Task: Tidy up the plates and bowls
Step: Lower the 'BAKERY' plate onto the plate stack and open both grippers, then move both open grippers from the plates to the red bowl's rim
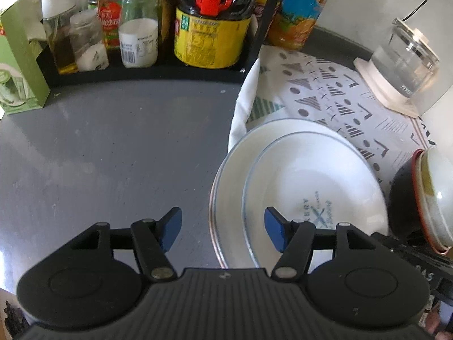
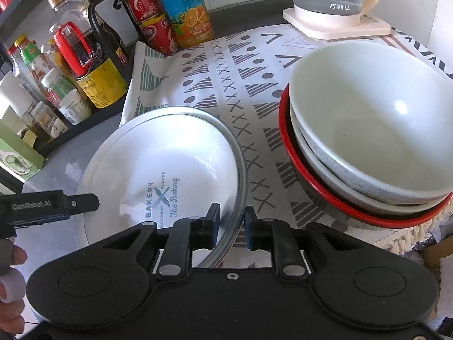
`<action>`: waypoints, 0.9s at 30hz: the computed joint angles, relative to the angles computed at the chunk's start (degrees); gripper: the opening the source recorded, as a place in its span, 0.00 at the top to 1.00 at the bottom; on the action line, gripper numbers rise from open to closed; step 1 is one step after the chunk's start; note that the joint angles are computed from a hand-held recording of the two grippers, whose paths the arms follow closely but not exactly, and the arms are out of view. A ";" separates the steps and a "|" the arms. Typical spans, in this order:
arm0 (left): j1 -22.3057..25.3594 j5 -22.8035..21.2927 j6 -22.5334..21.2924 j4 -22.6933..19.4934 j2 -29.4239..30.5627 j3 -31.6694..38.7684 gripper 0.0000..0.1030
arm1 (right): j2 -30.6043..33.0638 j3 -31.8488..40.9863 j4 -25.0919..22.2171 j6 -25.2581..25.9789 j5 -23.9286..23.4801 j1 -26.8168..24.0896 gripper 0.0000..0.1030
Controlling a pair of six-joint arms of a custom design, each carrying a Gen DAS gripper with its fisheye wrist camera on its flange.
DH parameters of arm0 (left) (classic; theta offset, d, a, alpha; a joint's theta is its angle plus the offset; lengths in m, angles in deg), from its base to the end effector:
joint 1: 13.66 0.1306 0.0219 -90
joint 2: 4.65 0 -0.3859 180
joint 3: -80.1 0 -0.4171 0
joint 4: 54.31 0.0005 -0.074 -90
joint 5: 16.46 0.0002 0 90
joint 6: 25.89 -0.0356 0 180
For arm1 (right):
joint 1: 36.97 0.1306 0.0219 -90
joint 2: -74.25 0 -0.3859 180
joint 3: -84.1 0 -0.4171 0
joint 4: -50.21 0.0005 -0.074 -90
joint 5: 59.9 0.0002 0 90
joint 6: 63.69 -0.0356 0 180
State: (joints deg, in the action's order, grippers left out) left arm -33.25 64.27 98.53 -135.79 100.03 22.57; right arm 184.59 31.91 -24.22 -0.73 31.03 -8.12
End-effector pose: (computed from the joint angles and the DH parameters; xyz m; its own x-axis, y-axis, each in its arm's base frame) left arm 0.5341 -0.1845 0.5334 -0.8457 -0.2912 -0.4472 -0.2599 0.9567 -0.1314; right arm 0.5379 0.2951 0.5257 -0.8698 0.0398 -0.4918 -0.0890 0.9677 0.2357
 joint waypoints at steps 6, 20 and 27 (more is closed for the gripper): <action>0.59 -0.11 -0.32 1.27 -0.97 -2.07 0.39 | -0.18 0.19 -0.04 0.14 -0.43 -0.19 0.79; 1.21 0.07 0.80 -0.59 -0.22 1.00 0.39 | -2.05 0.25 2.32 2.32 -2.20 -0.40 0.72; 0.60 0.86 -0.11 -0.78 0.77 5.14 0.21 | -5.06 -1.31 5.10 2.44 -1.02 -0.54 0.26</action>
State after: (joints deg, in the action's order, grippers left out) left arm -32.64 65.12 98.41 -136.57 100.79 27.71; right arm 179.53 30.60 -19.11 1.71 30.02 -8.66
